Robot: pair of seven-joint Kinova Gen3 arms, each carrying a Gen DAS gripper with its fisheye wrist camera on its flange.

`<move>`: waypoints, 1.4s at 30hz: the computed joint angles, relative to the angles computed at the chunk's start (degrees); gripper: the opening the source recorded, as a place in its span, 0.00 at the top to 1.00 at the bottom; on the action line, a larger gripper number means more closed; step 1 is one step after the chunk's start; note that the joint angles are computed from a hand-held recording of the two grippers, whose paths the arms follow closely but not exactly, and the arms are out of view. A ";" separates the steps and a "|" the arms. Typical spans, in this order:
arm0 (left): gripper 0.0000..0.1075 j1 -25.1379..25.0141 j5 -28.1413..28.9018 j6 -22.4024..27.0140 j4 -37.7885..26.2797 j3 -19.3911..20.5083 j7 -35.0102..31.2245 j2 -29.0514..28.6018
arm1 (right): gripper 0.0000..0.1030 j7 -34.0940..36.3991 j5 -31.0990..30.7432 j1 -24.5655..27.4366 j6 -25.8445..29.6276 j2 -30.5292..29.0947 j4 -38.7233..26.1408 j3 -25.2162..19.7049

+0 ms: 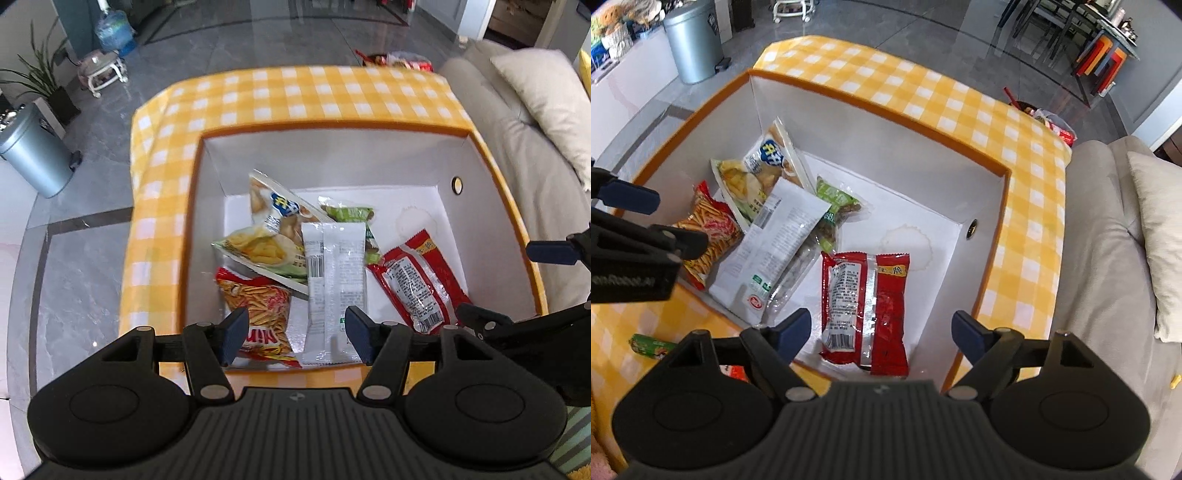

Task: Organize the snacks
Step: 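Move both open grippers back toward the remaining snacks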

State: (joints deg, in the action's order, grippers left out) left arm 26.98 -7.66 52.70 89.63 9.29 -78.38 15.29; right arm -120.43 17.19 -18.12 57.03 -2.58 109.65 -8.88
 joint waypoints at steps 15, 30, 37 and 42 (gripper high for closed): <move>0.35 -2.29 1.53 -6.82 11.05 2.22 -1.43 -12.61 | 0.14 -10.93 0.87 -2.39 3.26 -9.43 3.31 -6.69; 0.31 -7.20 3.31 -16.66 26.13 5.18 -3.22 -26.36 | 0.13 -28.04 -1.63 -0.13 1.38 -21.92 10.96 -17.17; 0.31 -7.75 4.16 -21.06 32.67 5.79 -2.91 -29.49 | 0.08 -32.23 -5.10 3.31 -0.25 -27.62 14.88 -23.54; 0.31 -8.74 5.08 -21.58 35.37 6.30 -1.33 -30.91 | 0.08 -35.28 -5.83 6.36 -1.86 -30.95 18.61 -29.09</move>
